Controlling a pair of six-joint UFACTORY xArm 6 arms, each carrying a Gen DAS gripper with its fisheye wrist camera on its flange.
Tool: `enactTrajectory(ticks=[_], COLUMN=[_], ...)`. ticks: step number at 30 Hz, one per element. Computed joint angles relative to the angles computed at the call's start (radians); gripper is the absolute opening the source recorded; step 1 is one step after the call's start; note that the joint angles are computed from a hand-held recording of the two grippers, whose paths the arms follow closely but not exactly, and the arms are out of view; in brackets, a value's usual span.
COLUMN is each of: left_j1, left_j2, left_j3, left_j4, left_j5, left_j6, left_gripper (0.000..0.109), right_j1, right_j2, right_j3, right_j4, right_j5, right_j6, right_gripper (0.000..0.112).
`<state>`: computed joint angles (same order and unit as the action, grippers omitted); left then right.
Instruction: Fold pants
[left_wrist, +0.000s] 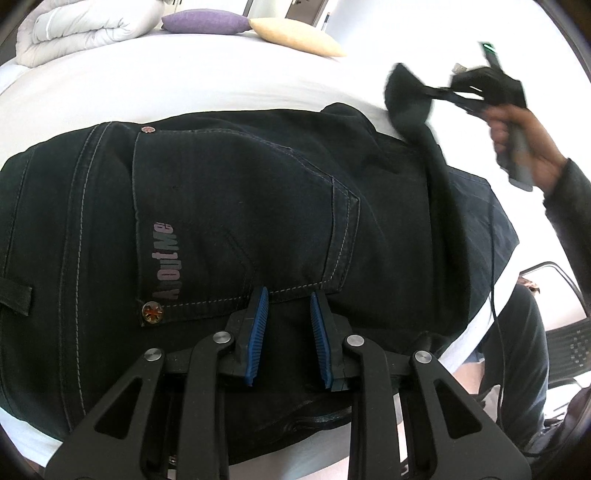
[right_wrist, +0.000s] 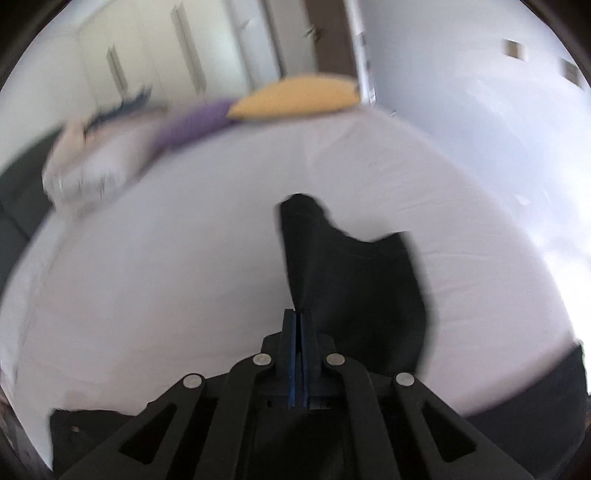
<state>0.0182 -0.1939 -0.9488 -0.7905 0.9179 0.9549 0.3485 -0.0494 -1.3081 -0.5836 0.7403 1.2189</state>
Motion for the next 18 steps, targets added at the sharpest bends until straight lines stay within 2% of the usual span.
enactTrajectory(ticks=[4, 6, 10, 12, 13, 15, 16, 18], left_j1=[-0.011, -0.016, -0.022, -0.027, -0.031, -0.037, -0.044, -0.049], left_j2=[-0.009, -0.012, -0.005, 0.000, 0.002, 0.006, 0.010, 0.009], left_j3=[0.006, 0.010, -0.003, -0.012, -0.016, -0.023, -0.027, -0.025], left_j4=[0.016, 0.020, 0.038, 0.050, 0.056, 0.069, 0.076, 0.087], left_j5=[-0.014, -0.024, -0.017, -0.015, -0.017, -0.019, -0.025, -0.035], left_j6=[-0.022, -0.031, -0.059, -0.073, -0.083, -0.101, -0.113, -0.124], left_gripper=[0.023, 0.023, 0.023, 0.023, 0.023, 0.023, 0.023, 0.023], right_j1=[-0.082, -0.103, -0.068, 0.015, 0.025, 0.087, 0.126, 0.133], right_j2=[-0.406, -0.616, -1.000, -1.185, -1.267, -1.418, -1.438, -1.397], right_j3=[0.419, 0.616, 0.919, 1.022, 1.069, 1.160, 1.163, 1.153], right_j4=[-0.049, -0.089, -0.017, -0.018, 0.003, -0.039, -0.078, -0.145], right_j5=[-0.166, -0.145, 0.033, 0.179, 0.203, 0.198, 0.221, 0.194], right_j6=[0.277, 0.381, 0.512, 0.619, 0.641, 0.762, 0.824, 0.865], right_gripper=[0.002, 0.002, 0.003, 0.005, 0.006, 0.022, 0.028, 0.054])
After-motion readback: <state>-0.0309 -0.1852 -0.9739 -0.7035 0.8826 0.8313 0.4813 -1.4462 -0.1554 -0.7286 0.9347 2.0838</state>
